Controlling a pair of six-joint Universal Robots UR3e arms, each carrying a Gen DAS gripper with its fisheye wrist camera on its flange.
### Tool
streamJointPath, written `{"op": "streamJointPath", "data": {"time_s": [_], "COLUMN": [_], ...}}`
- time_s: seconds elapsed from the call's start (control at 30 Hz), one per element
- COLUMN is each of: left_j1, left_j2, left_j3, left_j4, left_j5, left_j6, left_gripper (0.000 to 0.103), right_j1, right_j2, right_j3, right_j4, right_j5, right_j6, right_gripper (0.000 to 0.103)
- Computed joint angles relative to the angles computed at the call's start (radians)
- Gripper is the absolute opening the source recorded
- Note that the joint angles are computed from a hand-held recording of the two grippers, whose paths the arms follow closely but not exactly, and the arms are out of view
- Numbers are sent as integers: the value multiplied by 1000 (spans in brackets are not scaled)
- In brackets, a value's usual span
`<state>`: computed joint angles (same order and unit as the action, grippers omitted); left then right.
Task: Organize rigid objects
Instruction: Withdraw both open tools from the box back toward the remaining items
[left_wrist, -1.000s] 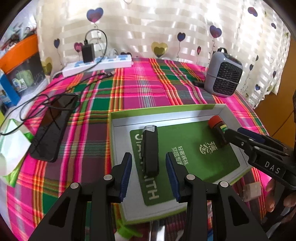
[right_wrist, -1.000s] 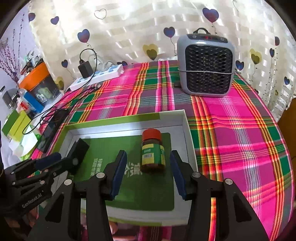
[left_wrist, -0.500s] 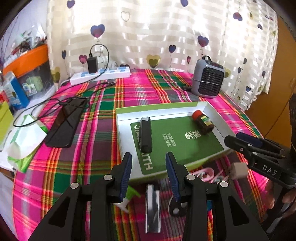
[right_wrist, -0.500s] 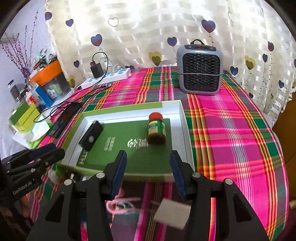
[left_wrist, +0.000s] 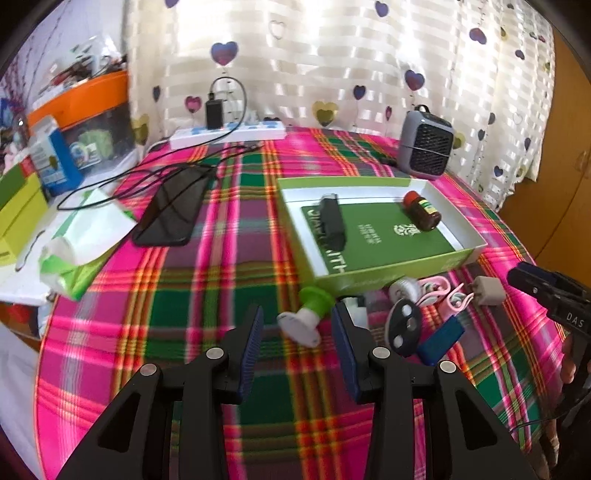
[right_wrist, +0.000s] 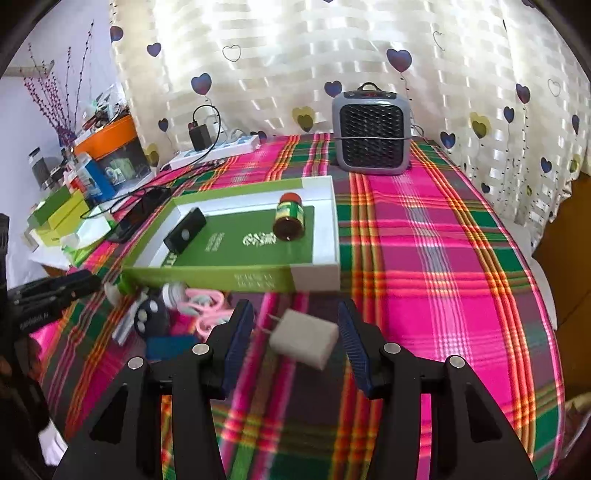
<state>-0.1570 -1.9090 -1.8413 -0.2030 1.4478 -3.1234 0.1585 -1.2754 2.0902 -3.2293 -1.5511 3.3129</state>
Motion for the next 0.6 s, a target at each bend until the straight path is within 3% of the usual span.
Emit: {"op": "streamJointPath", "data": {"time_s": [0.13, 0.6], "left_j1": [37, 74], "left_j2": [38, 49], "left_j3": [-67, -141], "left_j4": [23, 26], "left_j5": [-43, -56], "left_j6": [4, 39], "left_gripper": [37, 38], "right_j1": [-4, 8], "right_j2": [-4, 44], "right_j3": [32, 5], "right_j4": [-15, -6], "right_j5": [5, -11], "right_j6": [-5, -34], "right_gripper": [49, 50]}}
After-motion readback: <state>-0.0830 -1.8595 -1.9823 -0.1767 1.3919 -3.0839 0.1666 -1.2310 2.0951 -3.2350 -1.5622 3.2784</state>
